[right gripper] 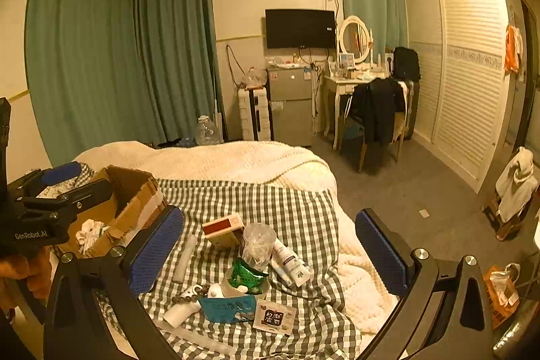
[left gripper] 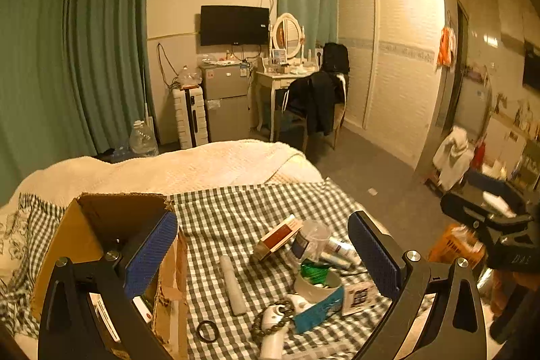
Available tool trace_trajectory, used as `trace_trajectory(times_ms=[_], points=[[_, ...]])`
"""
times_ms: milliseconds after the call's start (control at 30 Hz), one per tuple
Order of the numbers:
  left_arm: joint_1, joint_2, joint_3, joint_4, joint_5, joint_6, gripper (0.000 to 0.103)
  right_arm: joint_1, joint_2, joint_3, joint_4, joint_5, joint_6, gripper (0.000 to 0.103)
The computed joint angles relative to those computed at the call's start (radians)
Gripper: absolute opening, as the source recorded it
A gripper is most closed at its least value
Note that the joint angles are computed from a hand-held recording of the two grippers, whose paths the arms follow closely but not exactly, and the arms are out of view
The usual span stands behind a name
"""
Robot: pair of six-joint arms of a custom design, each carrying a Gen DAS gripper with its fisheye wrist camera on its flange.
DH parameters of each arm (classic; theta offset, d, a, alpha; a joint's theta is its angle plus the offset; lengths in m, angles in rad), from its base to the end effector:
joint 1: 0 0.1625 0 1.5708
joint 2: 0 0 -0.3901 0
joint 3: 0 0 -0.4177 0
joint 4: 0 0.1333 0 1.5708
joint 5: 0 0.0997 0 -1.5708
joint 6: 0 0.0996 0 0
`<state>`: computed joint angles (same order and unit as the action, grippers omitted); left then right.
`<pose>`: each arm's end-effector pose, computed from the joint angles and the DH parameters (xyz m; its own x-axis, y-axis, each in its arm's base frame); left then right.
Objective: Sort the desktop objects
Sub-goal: 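Move both tools back toward the remaining items on the bed, then grasp the red-brown box with the left tool while the right tool grasps the white tube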
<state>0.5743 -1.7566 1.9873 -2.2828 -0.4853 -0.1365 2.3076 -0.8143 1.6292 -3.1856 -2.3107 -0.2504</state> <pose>-0.2529 -0.4273 0.4553 -0.6929 0.1021 -0.7138 0.6560 0.5001 -0.5653 0.5035 -0.4566 0.1625 -0.7287 -0.2616 0.6329 -0.6696 0.4657 -0.5785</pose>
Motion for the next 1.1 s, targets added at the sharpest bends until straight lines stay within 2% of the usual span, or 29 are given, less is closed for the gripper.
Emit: trace_trajectory(times_ms=[67, 133, 200, 233, 400, 667, 867, 933, 1000, 1100], points=[[0.021, 0.019, 0.003, -0.006, -0.016, 0.03, 0.103, -0.015, 0.005, -0.002, 0.008, 0.006, 0.006, 0.099], [0.041, 0.038, 0.005, -0.014, -0.025, 0.054, 0.103, -0.035, 0.008, -0.015, 0.051, 0.014, 0.053, 0.096], [0.061, 0.058, 0.006, -0.015, -0.04, 0.075, 0.103, -0.066, 0.004, -0.021, 0.082, 0.074, 0.11, 0.091], [0.069, 0.064, 0.008, -0.019, -0.046, 0.088, 0.103, -0.073, 0.012, -0.03, 0.091, 0.081, 0.118, 0.088], [0.119, 0.119, 0.002, -0.072, -0.055, 0.2, 0.101, -0.106, 0.062, -0.082, 0.16, 0.073, 0.089, 0.077], [0.209, 0.218, -0.047, -0.094, -0.104, 0.294, 0.097, -0.158, 0.096, -0.092, 0.239, 0.033, 0.046, 0.076], [0.268, 0.299, -0.092, -0.068, -0.098, 0.347, 0.095, -0.214, 0.104, -0.094, 0.308, 0.045, 0.047, 0.074], [0.28, 0.328, -0.105, -0.057, -0.077, 0.348, 0.095, -0.232, 0.117, -0.108, 0.345, 0.047, 0.04, 0.07], [0.287, 0.363, -0.118, -0.024, -0.019, 0.329, 0.095, -0.244, 0.133, -0.124, 0.368, 0.052, 0.022, 0.07], [0.304, 0.392, -0.129, -0.017, -0.028, 0.342, 0.095, -0.262, 0.162, -0.157, 0.418, 0.073, -0.01, 0.07]])
